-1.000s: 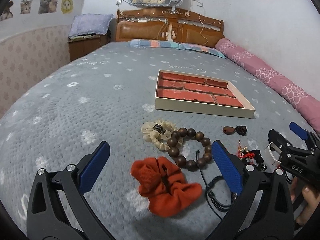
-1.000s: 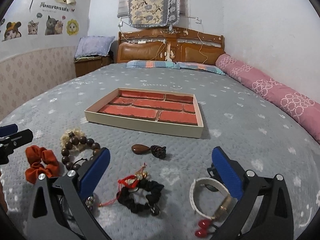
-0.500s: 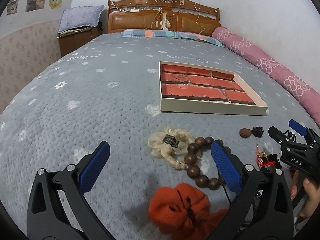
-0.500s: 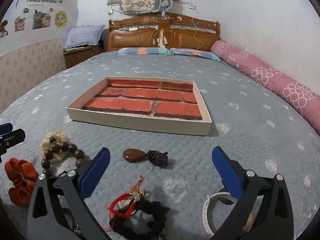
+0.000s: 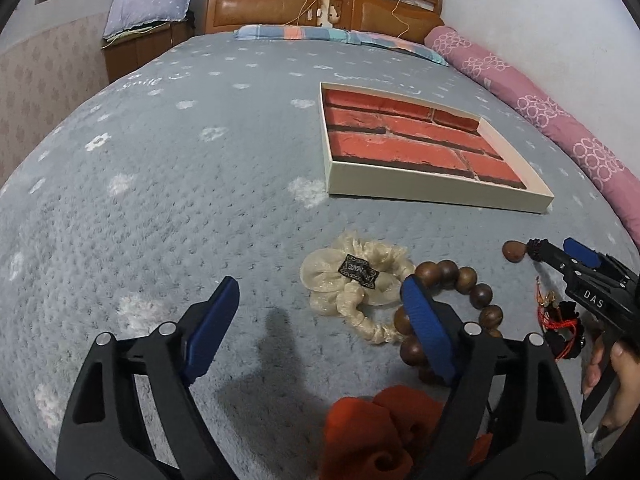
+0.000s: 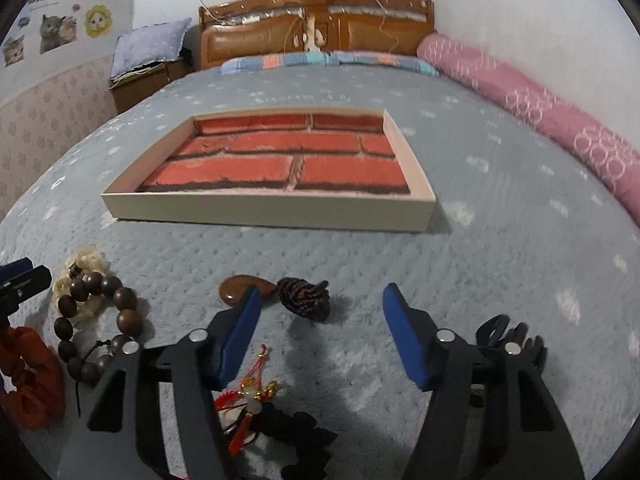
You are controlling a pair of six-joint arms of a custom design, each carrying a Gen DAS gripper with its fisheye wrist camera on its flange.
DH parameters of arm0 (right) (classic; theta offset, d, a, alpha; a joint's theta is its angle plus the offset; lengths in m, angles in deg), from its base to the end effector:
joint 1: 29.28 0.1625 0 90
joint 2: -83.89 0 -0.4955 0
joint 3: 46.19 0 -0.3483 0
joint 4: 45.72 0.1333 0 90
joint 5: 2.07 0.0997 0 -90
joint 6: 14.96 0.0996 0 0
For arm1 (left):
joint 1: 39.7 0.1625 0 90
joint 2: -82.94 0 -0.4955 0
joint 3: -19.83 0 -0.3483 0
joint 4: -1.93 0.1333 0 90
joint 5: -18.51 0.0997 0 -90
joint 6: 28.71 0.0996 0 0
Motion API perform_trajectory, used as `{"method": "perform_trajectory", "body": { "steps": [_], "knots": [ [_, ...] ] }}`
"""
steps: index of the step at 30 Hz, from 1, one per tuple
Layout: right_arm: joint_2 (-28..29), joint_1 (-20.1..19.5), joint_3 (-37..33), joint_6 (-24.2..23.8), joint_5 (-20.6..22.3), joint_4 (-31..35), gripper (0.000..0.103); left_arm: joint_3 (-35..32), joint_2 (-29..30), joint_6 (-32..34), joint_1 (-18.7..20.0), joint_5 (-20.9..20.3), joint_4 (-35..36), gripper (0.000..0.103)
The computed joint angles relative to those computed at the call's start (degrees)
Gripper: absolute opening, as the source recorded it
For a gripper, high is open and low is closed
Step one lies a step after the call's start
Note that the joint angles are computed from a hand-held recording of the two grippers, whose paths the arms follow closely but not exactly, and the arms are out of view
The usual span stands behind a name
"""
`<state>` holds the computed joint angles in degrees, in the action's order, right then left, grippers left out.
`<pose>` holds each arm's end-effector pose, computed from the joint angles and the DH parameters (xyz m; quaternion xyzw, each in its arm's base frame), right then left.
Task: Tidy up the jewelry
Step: 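Close the left gripper on the cream scrunchie while the right gripper grasps the brown pendant's black knot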
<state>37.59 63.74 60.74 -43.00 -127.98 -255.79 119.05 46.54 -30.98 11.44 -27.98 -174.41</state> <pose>0.1081 -0.6285 0.2620 0.0740 -0.8369 0.4024 0.3635 -0.2683 -0.6547 0.1203 0.2137 0.8870 -0.3047 0.2732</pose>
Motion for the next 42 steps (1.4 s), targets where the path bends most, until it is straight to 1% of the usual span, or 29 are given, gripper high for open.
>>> {"method": "perform_trajectory", "body": {
  "steps": [2, 6, 10, 14, 15, 16, 19, 20, 21, 25, 28, 29, 30, 31, 37, 38, 39, 41, 42],
  "knots": [
    [-0.36, -0.42, -0.15, 1.56, 0.41, 1.84, 0.057, -0.35, 0.26, 0.25, 0.19, -0.1, 0.47, 0.08],
    [-0.96, -1.36, -1.06, 4.75, 1.56, 6.96, 0.049, -1.2, 1.09, 0.37, 0.42, 0.69, 2.5, 0.072],
    [-1.25, -1.77, -1.47, 6.52, 1.99, 9.57, 0.047, -2.31, 1.55, -0.88, 0.89, 0.97, 5.11, 0.069],
    [-1.09, -1.73, -2.04, 6.68, 2.48, 10.68, 0.047, -3.27, 1.51, -2.03, 1.64, -0.59, 6.87, 0.068],
    [-1.1, -1.72, -2.1, 6.52, 2.62, 10.77, 0.043, -3.45, 1.58, -2.11, 1.71, -0.64, 7.06, 0.068],
    [-1.03, -1.67, -2.19, 6.35, 2.75, 10.93, 0.042, -3.6, 1.66, -2.18, 1.75, -0.6, 7.15, 0.067],
    [-0.92, -1.52, -2.31, 5.65, 2.86, 11.13, 0.035, -3.8, 1.71, -2.26, 1.83, -0.73, 7.47, 0.064],
    [-1.0, -1.56, -2.23, 5.46, 3.05, 11.11, 0.031, -3.73, 1.71, -2.18, 1.81, -0.8, 7.38, 0.061],
    [-1.01, -1.53, -2.15, 5.25, 3.28, 10.99, 0.03, -3.71, 1.69, -2.1, 1.81, -0.88, 7.38, 0.059],
    [-1.37, -1.74, -1.85, 5.3, 4.24, 11.21, 0.027, -3.69, 1.72, -2.1, 1.76, -0.86, 7.51, 0.057],
    [-1.55, -1.78, -1.65, 5.07, 4.99, 11.18, 0.023, -3.71, 1.67, -2.27, 1.81, -1.05, 7.48, 0.054],
    [-1.56, -1.75, -1.62, 4.9, 5.08, 11.09, 0.022, -3.72, 1.62, -2.36, 1.85, -1.25, 7.48, 0.049],
    [-1.53, -1.67, -1.56, 4.68, 5.14, 10.74, 0.022, -3.67, 1.43, -2.35, 2.01, -2.22, 7.47, 0.041],
    [-1.54, -1.61, -1.46, 4.44, 5.28, 10.34, 0.022, -3.59, 1.29, -2.35, 2.1, -2.9, 7.41, 0.039],
    [-1.97, -1.29, -0.48, 2.7, 6.27, 8.13, 0.021, -3.57, 1.1, -2.65, 2.09, -3.52, 7.82, 0.027],
    [-2.03, -1.23, -0.27, 2.23, 6.32, 7.57, 0.021, -3.68, 1.08, -2.57, 2.07, -3.94, 8.23, 0.02],
    [-2.08, -1.1, -0.06, 1.53, 6.27, 6.86, 0.021, -3.86, 1.09, -2.42, 2.11, -4.36, 8.59, 0.016],
    [-2.33, -1.07, 0.26, 0.83, 6.35, 6.23, 0.021, -3.99, 1.46, -1.88, 1.72, -3.19, 8.79, 0.015],
    [-2.58, -1.15, 0.45, 0.81, 6.6, 6.2, 0.021, -3.99, 1.59, -1.51, 1.56, -2.69, 8.8, 0.012]
  ]
}}
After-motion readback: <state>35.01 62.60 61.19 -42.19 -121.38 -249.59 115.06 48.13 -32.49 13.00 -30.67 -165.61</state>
